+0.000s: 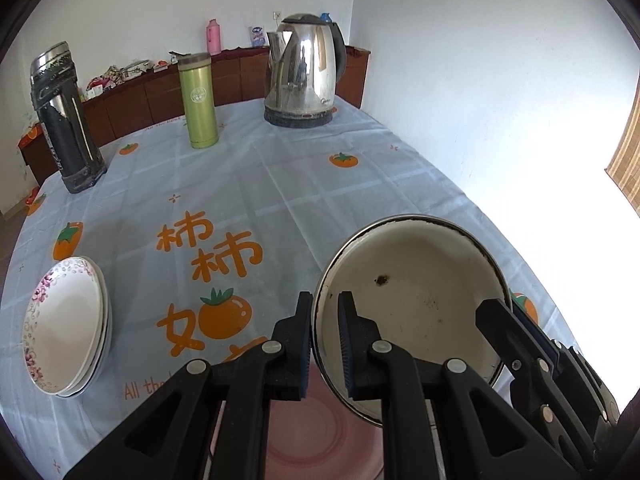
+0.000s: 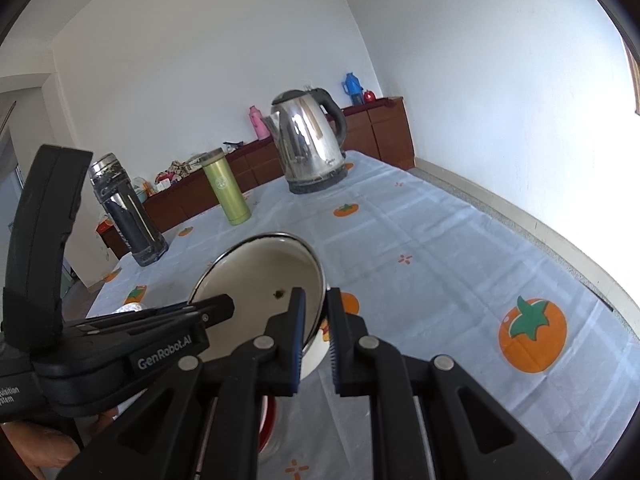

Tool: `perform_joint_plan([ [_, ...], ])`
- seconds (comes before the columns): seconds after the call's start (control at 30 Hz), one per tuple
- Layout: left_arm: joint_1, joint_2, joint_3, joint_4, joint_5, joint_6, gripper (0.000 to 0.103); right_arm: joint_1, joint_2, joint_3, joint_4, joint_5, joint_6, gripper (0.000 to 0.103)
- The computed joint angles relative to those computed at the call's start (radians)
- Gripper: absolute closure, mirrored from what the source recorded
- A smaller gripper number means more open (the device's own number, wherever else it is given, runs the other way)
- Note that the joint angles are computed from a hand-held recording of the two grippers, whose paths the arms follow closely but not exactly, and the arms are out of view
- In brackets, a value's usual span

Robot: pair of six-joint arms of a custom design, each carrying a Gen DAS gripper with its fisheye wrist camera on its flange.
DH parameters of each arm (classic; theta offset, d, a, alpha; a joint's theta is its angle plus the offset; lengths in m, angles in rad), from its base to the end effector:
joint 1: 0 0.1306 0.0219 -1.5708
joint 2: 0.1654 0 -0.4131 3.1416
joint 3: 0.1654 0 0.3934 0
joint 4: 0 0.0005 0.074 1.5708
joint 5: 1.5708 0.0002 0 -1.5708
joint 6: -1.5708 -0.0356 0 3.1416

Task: Organize plates and bowls
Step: 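Lift the enamel bowl with both grippers over the steel bowl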

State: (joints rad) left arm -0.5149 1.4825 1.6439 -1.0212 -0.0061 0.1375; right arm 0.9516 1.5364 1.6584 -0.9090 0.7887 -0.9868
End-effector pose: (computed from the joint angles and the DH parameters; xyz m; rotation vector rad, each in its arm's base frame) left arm 0.4467 -0.2531 0.5225 0.4571 2.4082 -0.2846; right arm 0.3321 0.4217 0.5177 0.3925 2.0639 0.2178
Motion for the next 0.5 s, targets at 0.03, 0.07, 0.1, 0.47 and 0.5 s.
perform_joint_plan([
  [0.03, 0.001, -0.008, -0.005, 0.002, 0.000, 0.000, 0.089, 0.002, 0.001, 0.003, -0.002, 0.001, -0.001, 0.092],
  [0.07, 0.001, -0.013, -0.009, 0.002, -0.001, 0.000, 0.089, 0.005, 0.001, 0.004, -0.002, 0.000, -0.005, 0.092],
  [0.1, 0.003, -0.022, -0.017, 0.004, 0.000, 0.001, 0.089, 0.007, -0.001, 0.003, -0.001, -0.001, -0.007, 0.092],
  [0.47, 0.013, -0.099, -0.082, 0.022, -0.008, 0.008, 0.089, 0.059, 0.005, 0.026, -0.019, 0.031, -0.020, 0.092],
  [0.5, 0.012, -0.106, -0.089, 0.025, -0.012, 0.007, 0.089, 0.061, 0.006, 0.029, -0.021, 0.034, -0.020, 0.092],
])
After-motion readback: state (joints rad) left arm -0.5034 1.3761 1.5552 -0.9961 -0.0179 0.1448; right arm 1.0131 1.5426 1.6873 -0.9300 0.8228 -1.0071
